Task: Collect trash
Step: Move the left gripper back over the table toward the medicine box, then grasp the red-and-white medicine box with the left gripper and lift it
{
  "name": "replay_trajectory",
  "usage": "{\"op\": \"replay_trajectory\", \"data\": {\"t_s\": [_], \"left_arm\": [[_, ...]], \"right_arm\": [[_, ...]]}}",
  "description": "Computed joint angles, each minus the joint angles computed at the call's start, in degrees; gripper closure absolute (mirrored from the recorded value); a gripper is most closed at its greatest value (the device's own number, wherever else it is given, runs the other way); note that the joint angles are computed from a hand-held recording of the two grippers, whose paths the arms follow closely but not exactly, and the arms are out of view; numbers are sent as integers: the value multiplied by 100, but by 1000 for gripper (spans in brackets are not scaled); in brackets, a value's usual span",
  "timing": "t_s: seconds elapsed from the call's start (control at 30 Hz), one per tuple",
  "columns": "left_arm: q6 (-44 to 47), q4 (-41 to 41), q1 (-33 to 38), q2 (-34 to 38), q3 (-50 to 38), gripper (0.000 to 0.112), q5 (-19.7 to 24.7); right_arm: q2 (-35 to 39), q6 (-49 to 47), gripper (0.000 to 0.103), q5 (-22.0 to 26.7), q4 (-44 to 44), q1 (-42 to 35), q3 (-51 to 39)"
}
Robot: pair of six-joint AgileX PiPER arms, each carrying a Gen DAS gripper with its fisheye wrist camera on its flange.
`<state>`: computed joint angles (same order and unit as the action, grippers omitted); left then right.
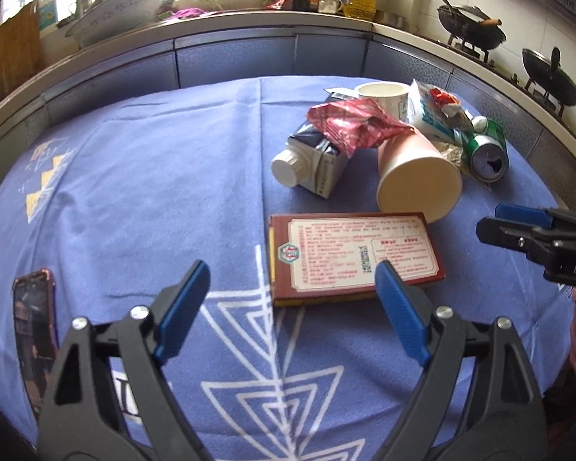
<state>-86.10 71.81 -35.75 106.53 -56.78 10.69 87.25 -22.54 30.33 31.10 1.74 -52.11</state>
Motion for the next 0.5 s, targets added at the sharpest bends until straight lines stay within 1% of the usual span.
{"op": "replay_trajectory", "data": {"t_s": [0.03, 0.07, 0.13, 0.2, 0.23, 0.3, 0.43, 0.5], "left_arm": [[-130, 290, -89, 45, -40, 23, 136], [-70, 386, -152, 87, -78, 23, 235], [399, 132, -233, 189, -211, 23, 361], [929, -322, -226, 269, -326, 23, 356], [987, -372, -231, 289, -347, 23, 364], [894, -222, -276, 307, -358, 23, 389], [555, 337, -441, 365, -370, 23, 545], [468, 603, -511, 426, -402, 20, 634]], "right_arm": [[21, -3, 45, 1, 0, -13, -2], [40, 2, 45, -5, -13, -16, -3], [73, -7, 45, -15, -20, -17, -2], [106, -10, 45, -20, -26, -9, -12], [123, -37, 45, -23, -17, -16, -17], [151, -75, 45, -29, -2, -31, -25], [191, -157, 45, -21, 74, -91, -38], [205, -206, 45, -20, 115, -112, -37]]}}
